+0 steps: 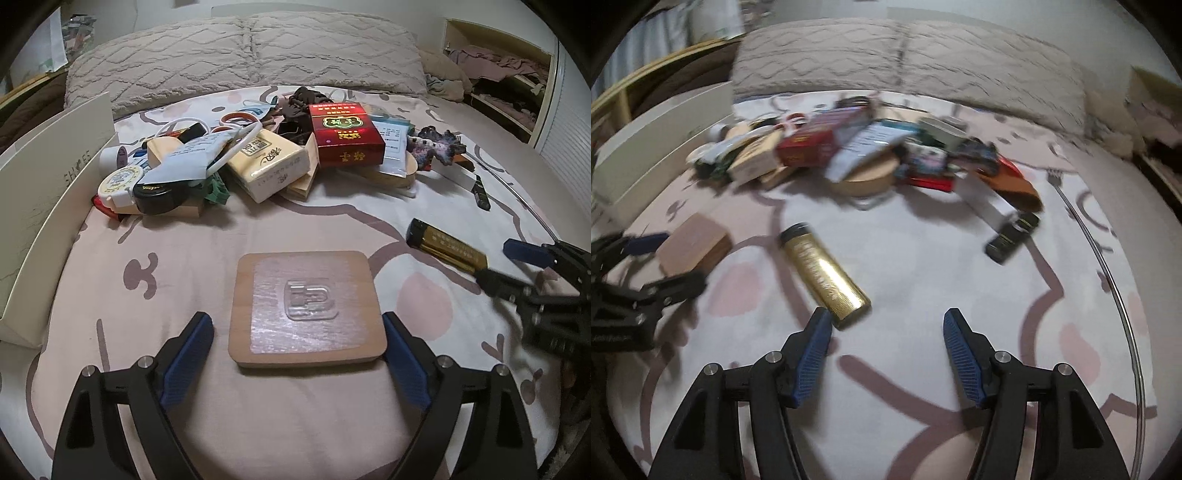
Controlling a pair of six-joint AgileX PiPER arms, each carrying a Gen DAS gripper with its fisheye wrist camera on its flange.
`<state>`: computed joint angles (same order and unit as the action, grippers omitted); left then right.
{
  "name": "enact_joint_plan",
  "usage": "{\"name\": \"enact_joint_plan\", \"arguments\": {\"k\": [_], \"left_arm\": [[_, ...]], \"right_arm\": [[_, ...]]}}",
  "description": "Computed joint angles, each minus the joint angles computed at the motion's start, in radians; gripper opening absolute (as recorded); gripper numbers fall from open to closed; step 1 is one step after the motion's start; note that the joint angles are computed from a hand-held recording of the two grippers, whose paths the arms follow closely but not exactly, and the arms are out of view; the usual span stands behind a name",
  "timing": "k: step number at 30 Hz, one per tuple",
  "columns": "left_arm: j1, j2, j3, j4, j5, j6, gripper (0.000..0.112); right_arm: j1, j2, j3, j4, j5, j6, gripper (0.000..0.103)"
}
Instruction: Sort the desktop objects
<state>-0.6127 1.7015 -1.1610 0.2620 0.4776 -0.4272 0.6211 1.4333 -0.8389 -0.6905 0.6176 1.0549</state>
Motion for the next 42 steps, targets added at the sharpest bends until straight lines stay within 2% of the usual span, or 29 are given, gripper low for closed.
{"name": "enact_joint_plan", "arguments": {"k": [6,13,19,22,25,27,29,31,32,39,40,42], "left_arm": [[0.007,0.01,-0.009,-0.03,0.009,0.026,0.1],[0.017,0.015,-0.014,-0.086,0.008,0.073,0.102],[0.02,0.028,-0.027,-0.072,0.004,0.037,0.101],[0.022,0.032,-0.034,-0.058,0.007,0.018,0.096],[0.025,0.027,-0.027,-0.074,-0.002,0.037,0.09],[0.027,0.019,-0.023,-0.095,-0.004,0.065,0.08],[0.03,0.009,-0.02,-0.116,0.002,0.098,0.075],[0.035,0.001,-0.018,-0.138,0.014,0.134,0.075],[0.039,-0.004,-0.015,-0.152,0.019,0.153,0.075],[0.055,-0.015,-0.019,-0.23,0.061,0.25,0.077],[0.056,-0.013,-0.02,-0.232,0.06,0.246,0.079],[0.049,-0.008,-0.022,-0.204,0.058,0.212,0.09]], "right_arm": [[-0.079,0.027,-0.037,0.08,-0.01,-0.08,0.063],[-0.153,0.075,-0.093,0.13,-0.01,-0.134,0.063],[-0.121,0.0,-0.051,0.14,-0.04,-0.116,0.063],[-0.087,-0.006,-0.063,0.183,-0.071,-0.156,0.063],[-0.042,0.032,-0.107,0.17,-0.055,-0.164,0.063],[-0.037,0.061,-0.133,0.171,-0.049,-0.168,0.064],[-0.031,0.092,-0.166,0.182,-0.036,-0.177,0.064],[-0.027,0.113,-0.181,0.188,-0.036,-0.184,0.077],[-0.029,0.123,-0.188,0.196,-0.038,-0.194,0.089],[-0.043,0.184,-0.218,0.214,-0.034,-0.207,0.09],[-0.042,0.189,-0.216,0.203,-0.038,-0.192,0.09],[-0.024,0.188,-0.201,0.119,-0.042,-0.098,0.09]]}}
